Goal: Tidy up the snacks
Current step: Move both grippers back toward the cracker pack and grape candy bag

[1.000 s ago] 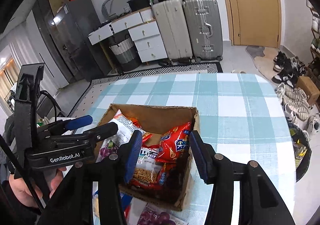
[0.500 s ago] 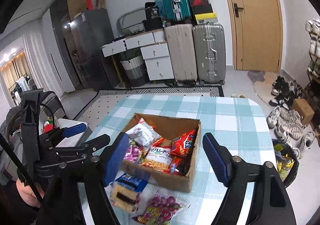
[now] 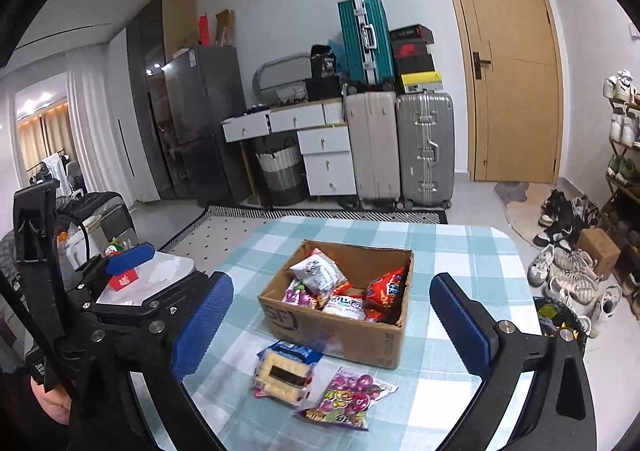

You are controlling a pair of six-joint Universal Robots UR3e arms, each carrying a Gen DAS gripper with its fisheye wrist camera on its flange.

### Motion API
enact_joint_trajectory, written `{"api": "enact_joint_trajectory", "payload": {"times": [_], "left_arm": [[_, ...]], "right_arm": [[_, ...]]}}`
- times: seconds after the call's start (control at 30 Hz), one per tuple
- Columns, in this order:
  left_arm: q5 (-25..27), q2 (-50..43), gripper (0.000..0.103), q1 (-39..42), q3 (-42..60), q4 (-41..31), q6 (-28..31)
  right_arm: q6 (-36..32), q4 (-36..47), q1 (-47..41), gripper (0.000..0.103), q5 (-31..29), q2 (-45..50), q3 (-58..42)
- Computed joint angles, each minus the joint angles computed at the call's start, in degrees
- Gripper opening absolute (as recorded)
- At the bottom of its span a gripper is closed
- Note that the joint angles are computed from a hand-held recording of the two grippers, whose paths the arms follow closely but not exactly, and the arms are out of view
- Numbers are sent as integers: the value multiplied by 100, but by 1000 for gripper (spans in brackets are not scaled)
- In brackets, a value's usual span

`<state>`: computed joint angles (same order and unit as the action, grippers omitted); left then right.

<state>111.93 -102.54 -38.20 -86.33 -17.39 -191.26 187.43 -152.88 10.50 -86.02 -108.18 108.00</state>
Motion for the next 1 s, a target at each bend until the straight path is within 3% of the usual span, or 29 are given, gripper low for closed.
{"api": "enact_joint_trajectory", "payload": {"times": [0.33, 0.53, 0.67, 0.87, 1.0], "left_arm": [[232, 717, 102, -185, -1675, 880, -596], [56, 567, 102, -18, -2495, 1335, -1031], [-147, 102, 102, 117, -2671, 1663, -1011], [-127, -853, 102, 133, -2066, 1594, -777], [-315, -1313, 102, 195, -1515, 1302, -878]], "right_arm": [[855, -1760, 965, 102, -1063, -742, 2200], [1175, -2638, 819, 102, -978, -790, 3319], [1140, -3086, 637, 102, -843, -499, 3716], [1090, -3412, 42, 102, -154, -460, 4122], [1026, -3470, -15, 102, -141, -351, 4117]]}}
